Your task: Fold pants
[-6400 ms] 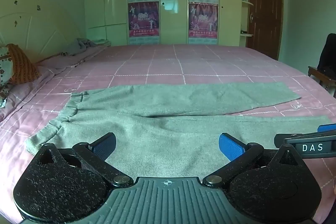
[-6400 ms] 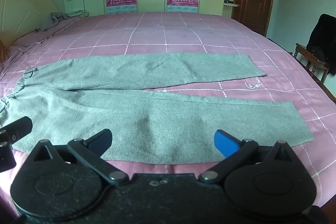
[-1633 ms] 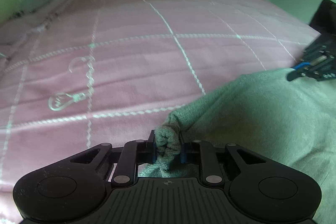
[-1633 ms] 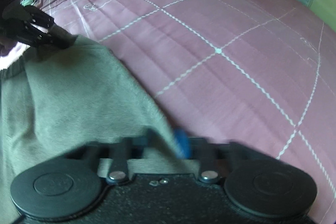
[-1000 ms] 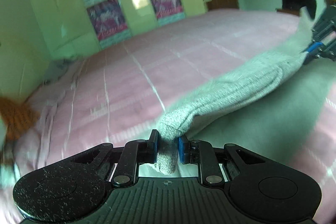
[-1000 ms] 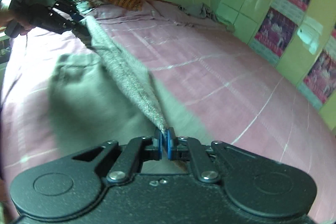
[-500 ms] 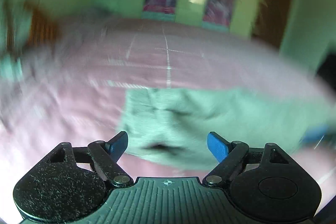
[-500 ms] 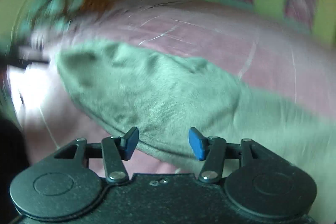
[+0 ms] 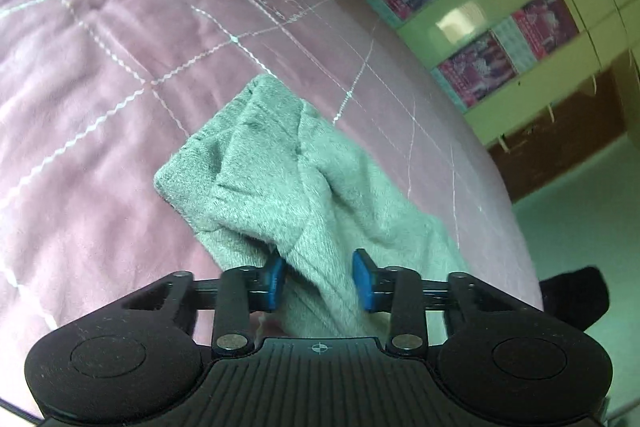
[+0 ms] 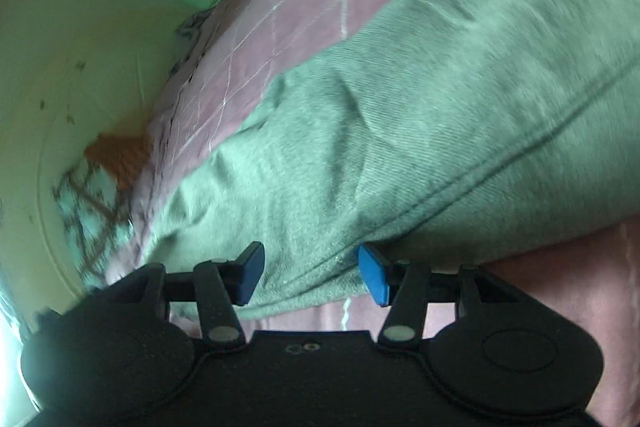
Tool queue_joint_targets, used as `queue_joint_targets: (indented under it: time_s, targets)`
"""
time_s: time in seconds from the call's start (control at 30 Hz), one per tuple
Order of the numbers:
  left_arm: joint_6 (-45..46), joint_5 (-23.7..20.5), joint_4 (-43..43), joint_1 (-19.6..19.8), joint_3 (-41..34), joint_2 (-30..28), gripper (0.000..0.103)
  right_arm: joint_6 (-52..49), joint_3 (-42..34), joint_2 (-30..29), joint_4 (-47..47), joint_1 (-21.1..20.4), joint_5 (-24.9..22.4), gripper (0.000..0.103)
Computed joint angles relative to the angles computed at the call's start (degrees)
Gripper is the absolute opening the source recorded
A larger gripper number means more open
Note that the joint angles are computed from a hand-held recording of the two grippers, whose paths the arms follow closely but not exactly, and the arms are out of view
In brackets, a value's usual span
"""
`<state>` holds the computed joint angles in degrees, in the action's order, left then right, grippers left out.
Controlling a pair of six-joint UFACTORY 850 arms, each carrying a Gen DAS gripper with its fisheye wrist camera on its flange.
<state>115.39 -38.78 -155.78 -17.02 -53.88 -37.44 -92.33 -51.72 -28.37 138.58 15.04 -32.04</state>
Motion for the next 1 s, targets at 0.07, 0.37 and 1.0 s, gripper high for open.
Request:
queue_joint_targets:
  time_s: [0.07,0.37,1.0]
  targets:
    - [-0.70,-0.59,-0.73,-0.07,-0.72,-0.76,0.024,1.51,-0.08,-0.65,0.55,-0.30,-1.10,0.052]
    - [-0.94,0.27,7.01,3.42,-5.58,-0.45,0.017,-4.46,0.61,-0.14,8.05,0.84,-3.70,0.001]
    - [-4.61,6.67,11.93,3.53,-5.85,-2.84,0.017,4.47,4.97,-2.50,11.56,-2.03,-12.75,0.034]
